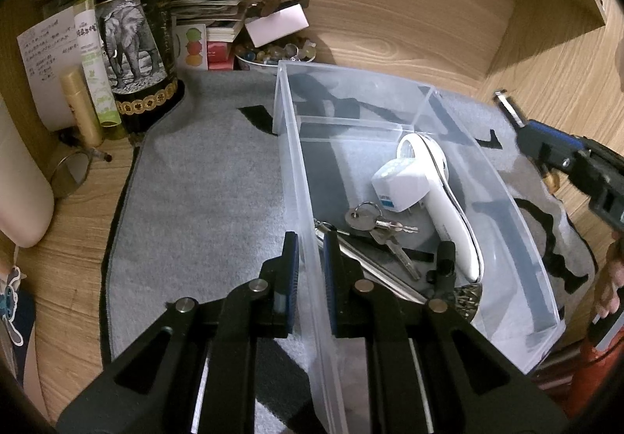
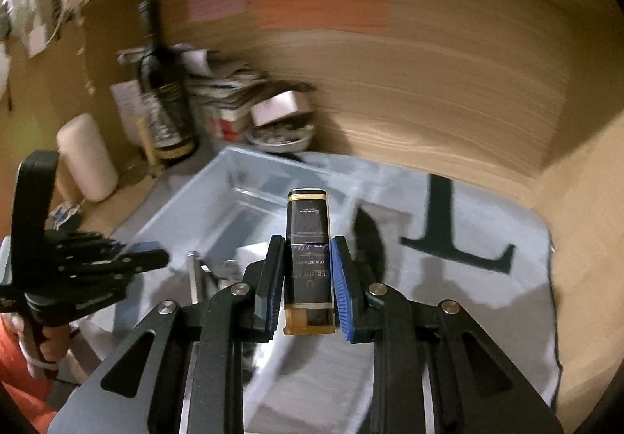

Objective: Organize rigid objects
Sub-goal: 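Lower the battery pack into the box and release it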

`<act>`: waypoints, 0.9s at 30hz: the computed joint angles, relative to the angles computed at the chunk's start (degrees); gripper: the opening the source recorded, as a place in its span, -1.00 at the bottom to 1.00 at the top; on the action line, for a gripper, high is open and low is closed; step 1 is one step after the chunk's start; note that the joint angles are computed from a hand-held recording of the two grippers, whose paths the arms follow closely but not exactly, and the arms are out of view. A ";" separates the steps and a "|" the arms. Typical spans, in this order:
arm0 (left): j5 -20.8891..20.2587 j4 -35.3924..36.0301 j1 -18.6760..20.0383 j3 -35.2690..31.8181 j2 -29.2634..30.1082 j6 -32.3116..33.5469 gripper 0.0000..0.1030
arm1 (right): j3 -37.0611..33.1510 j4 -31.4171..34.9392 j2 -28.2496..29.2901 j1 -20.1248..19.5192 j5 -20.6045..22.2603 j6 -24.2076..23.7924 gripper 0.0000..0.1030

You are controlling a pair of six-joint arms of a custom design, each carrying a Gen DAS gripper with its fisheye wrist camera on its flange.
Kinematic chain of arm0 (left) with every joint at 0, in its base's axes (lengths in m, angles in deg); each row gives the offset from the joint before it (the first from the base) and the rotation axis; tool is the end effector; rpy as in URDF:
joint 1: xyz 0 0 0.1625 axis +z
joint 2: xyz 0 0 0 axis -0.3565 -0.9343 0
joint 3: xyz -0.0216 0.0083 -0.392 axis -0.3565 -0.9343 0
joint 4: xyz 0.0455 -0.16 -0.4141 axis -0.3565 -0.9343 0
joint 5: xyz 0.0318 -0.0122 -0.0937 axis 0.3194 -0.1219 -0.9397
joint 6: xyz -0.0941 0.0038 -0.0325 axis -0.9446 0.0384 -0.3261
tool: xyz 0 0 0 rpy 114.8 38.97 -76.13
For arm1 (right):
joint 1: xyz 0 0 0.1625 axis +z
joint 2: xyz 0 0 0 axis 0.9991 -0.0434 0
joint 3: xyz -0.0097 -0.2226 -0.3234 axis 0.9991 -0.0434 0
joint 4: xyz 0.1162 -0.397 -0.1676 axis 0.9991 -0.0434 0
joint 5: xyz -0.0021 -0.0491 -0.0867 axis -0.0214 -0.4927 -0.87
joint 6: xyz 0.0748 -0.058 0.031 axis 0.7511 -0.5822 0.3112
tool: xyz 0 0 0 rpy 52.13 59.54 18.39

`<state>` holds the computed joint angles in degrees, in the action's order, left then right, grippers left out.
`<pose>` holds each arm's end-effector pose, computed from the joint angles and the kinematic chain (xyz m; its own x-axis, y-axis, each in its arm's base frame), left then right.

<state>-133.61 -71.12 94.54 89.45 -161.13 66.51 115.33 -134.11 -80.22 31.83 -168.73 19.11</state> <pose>0.0058 -0.6247 0.2970 -0.7911 0.2522 -0.5573 0.5151 0.7660 -0.3845 0.4070 -0.5814 -0.0331 -0.6567 -0.2871 0.6974 -0.6827 0.6191 -0.3880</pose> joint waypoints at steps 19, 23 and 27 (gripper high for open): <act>-0.99 0.19 0.28 -0.05 -0.25 0.69 -0.75 | -7.73 18.21 5.09 -0.51 2.02 3.24 -0.57; -1.06 0.23 0.30 -0.08 -0.25 0.86 -0.75 | -6.34 15.76 4.08 -0.45 2.07 3.00 -0.38; -1.05 0.23 0.29 -0.08 -0.24 0.75 -0.75 | -4.40 12.34 2.40 -0.40 2.30 3.13 -0.29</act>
<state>-134.66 -70.90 94.83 89.37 -161.37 67.26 110.93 -121.78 -77.82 31.43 -166.44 22.23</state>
